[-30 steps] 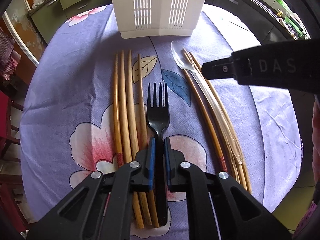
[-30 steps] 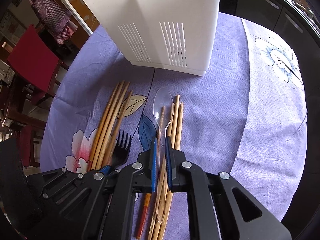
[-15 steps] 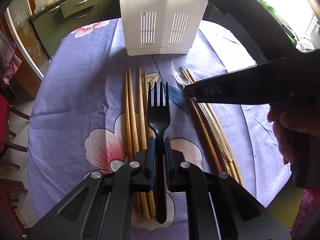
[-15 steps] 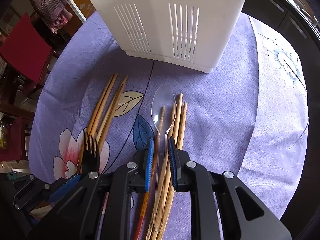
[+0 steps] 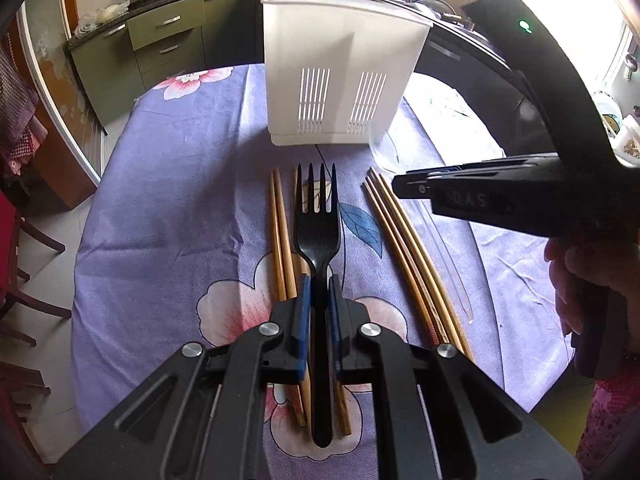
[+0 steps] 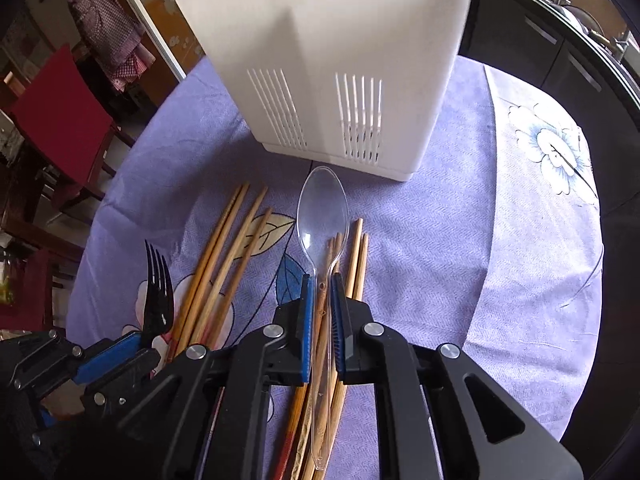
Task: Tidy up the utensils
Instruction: 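Lift the spoon with the right tool while the left tool lifts the fork over the caddy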
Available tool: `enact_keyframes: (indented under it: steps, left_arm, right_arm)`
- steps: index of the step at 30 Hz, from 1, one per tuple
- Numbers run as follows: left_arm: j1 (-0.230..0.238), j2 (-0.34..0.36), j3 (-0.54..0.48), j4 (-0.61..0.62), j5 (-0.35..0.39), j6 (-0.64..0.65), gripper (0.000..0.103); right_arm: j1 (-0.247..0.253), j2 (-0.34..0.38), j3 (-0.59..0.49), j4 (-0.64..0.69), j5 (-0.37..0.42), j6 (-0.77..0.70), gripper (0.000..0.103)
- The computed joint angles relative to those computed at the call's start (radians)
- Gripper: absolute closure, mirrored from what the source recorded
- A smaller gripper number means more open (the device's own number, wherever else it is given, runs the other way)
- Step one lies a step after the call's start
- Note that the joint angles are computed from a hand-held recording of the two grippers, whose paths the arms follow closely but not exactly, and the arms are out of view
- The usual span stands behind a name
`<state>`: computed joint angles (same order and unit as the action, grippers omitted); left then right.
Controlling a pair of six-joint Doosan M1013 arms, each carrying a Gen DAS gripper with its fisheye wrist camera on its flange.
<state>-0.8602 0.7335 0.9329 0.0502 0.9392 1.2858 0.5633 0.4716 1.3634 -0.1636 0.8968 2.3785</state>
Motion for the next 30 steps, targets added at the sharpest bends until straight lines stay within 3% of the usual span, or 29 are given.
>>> enact_keyframes:
  steps: [7,13,17,22,25,30]
  left_arm:
    - [0.012,-0.035,-0.01,0.022,-0.111,0.005,0.094]
    - [0.019,-0.01,-0.119,0.086,-0.192,-0.016,0.094]
    - [0.026,0.032,-0.216,0.127,-0.226,-0.05,0.094]
    - [0.029,0.083,-0.313,0.193,-0.311,-0.1,0.094]
    - [0.026,0.119,-0.358,0.266,-0.377,-0.137,0.094]
    - [0.021,0.172,-0.396,0.369,-0.494,-0.201,0.094]
  right_arm:
    - [0.024,-0.112,0.081,-0.191,-0.152,0.156,0.094]
    - [0.017,-0.16,0.072,-0.442,-0.253,0.329,0.094]
    - [0.001,-0.146,0.032,-0.701,-0.297,0.516,0.094]
    - [-0.032,-0.094,-0.024,-0.97,-0.291,0.718,0.094]
    - [-0.048,-0.073,-0.032,-1.069,-0.295,0.807,0.094]
    - [-0.061,-0.047,-0.035,-1.102,-0.294,0.8,0.094]
